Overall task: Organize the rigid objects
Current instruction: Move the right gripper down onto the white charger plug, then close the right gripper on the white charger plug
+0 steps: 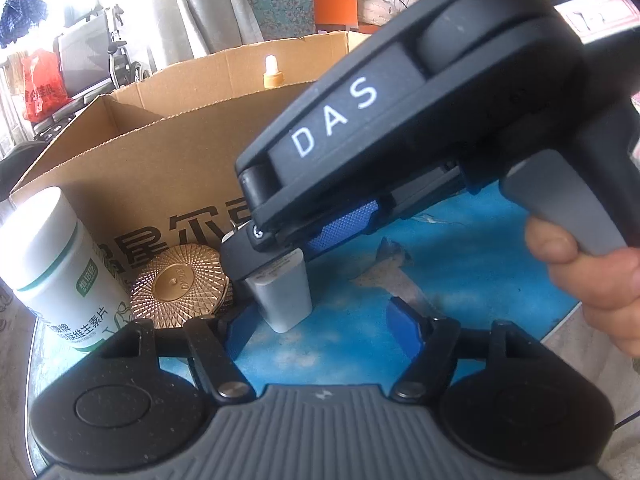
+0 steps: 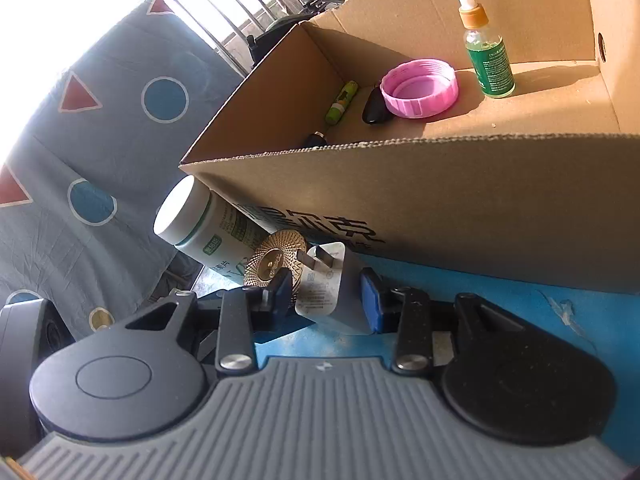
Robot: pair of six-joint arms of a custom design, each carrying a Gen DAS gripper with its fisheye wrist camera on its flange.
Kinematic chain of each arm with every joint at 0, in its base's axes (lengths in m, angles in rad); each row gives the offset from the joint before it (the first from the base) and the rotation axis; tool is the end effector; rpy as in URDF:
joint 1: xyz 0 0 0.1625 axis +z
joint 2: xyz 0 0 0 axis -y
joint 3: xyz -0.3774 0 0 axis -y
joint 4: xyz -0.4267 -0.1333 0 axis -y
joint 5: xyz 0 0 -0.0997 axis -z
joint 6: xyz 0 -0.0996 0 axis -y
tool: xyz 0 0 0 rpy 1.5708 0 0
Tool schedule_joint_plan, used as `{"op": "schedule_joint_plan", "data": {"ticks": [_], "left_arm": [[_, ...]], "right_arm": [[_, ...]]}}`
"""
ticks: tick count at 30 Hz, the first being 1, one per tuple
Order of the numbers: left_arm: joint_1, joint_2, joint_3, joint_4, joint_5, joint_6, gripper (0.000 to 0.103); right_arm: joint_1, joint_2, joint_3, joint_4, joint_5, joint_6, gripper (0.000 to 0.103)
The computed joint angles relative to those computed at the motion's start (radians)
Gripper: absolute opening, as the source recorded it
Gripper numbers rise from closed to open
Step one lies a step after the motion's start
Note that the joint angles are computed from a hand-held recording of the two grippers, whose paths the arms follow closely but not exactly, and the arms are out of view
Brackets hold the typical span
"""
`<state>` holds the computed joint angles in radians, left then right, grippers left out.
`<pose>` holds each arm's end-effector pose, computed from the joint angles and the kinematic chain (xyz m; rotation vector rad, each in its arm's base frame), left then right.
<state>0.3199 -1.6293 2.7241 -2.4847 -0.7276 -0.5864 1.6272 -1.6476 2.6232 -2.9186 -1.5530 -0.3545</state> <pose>-0.1811 -0.2788 0.0769 0.8739 2.2339 -0.7224 0.1540 -0.3312 0.1290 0.6274 -2.9856 0.5721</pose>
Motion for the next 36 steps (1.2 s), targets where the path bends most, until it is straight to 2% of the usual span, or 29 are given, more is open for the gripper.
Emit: {"op": "schedule_joint_plan", "data": {"ticks": [7, 11, 15, 20, 23, 26, 29, 32, 36], "left_arm": [[0.017, 0.009, -0.007, -0.063, -0.045, 0.074, 0.072], [0.011, 0.034, -0.009, -0.112, -0.074, 0.121, 0.072], [0.005, 0.069, -0.014, -0.177, -0.118, 0.193, 0.072], [-0.002, 0.104, -0.025, -0.222, -0.168, 0.257, 0.072], [-0.011, 0.111, -0.028, -0.222, -0.164, 0.262, 0.070], [-0.019, 0.125, -0.037, -0.201, -0.132, 0.251, 0.067], [-0.002, 0.165, -0.061, -0.197, -0.114, 0.229, 0.059], [0.015, 0.187, -0.075, -0.201, -0.103, 0.212, 0.053], [0.026, 0.223, -0.098, -0.210, -0.085, 0.215, 0.047]], "right_arm": [[-0.002, -0.037, 0.008, 0.032, -0.016, 0.005, 0.036], [-0.011, -0.094, 0.024, 0.058, -0.038, 0.007, 0.036], [-0.032, -0.191, 0.056, 0.104, -0.056, 0.005, 0.037], [-0.091, -0.373, 0.111, 0.202, -0.048, 0.015, 0.038], [-0.128, -0.477, 0.140, 0.260, -0.027, 0.018, 0.038], [-0.146, -0.536, 0.156, 0.275, -0.005, 0.017, 0.038], [-0.139, -0.525, 0.159, 0.237, -0.009, 0.020, 0.038], [-0.127, -0.490, 0.154, 0.196, -0.031, 0.028, 0.038], [-0.137, -0.461, 0.154, 0.174, -0.022, 0.044, 0.039]]}}
